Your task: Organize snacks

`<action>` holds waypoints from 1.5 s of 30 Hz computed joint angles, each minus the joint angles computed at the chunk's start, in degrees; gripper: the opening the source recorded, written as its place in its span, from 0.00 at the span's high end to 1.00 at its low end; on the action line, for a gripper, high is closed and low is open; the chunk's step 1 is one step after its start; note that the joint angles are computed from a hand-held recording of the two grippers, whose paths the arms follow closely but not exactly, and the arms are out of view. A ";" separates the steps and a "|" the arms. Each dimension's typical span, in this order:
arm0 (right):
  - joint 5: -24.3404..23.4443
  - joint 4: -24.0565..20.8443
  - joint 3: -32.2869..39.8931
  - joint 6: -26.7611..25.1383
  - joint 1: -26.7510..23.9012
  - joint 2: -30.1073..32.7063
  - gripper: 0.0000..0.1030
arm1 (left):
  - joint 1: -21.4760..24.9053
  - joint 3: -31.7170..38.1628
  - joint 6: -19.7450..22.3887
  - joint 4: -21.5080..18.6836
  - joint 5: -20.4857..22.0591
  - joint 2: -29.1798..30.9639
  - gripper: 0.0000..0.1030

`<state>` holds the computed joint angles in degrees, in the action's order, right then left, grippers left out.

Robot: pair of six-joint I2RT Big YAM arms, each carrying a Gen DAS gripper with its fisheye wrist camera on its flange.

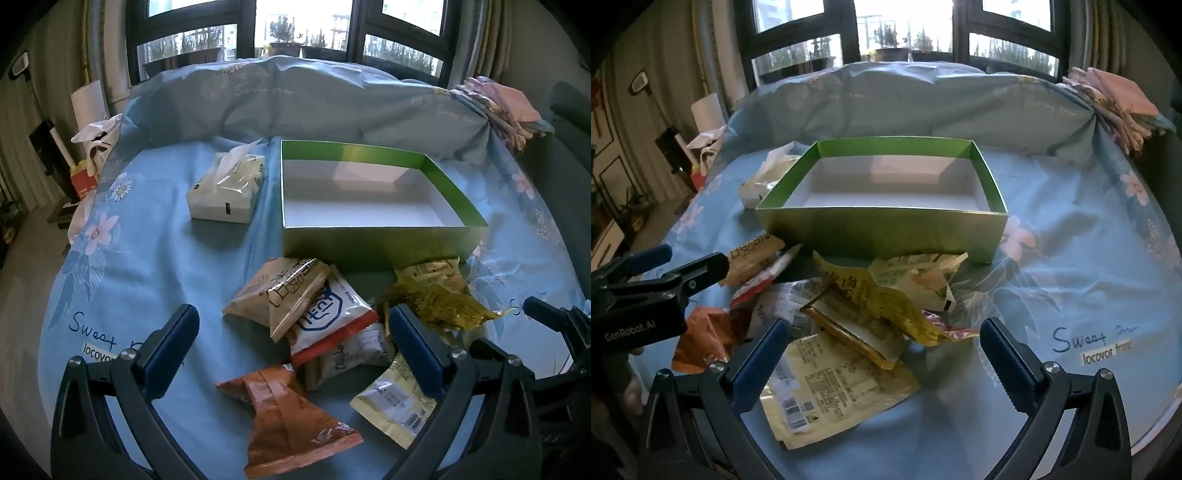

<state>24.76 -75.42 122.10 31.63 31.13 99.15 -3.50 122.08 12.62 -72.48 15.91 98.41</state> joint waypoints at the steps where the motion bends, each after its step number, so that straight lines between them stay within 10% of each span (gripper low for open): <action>1: 0.00 0.22 -0.09 -0.17 -0.02 -0.03 0.00 | 0.00 0.00 0.00 0.00 0.00 0.00 0.00; 32: 0.00 0.58 -0.74 -0.47 -0.14 -0.11 0.00 | 0.34 -0.20 0.22 -0.48 0.82 0.11 0.00; 45: -21.83 17.92 -14.34 7.71 -3.58 -7.73 0.00 | 6.47 11.85 -0.08 -18.92 21.14 9.04 0.00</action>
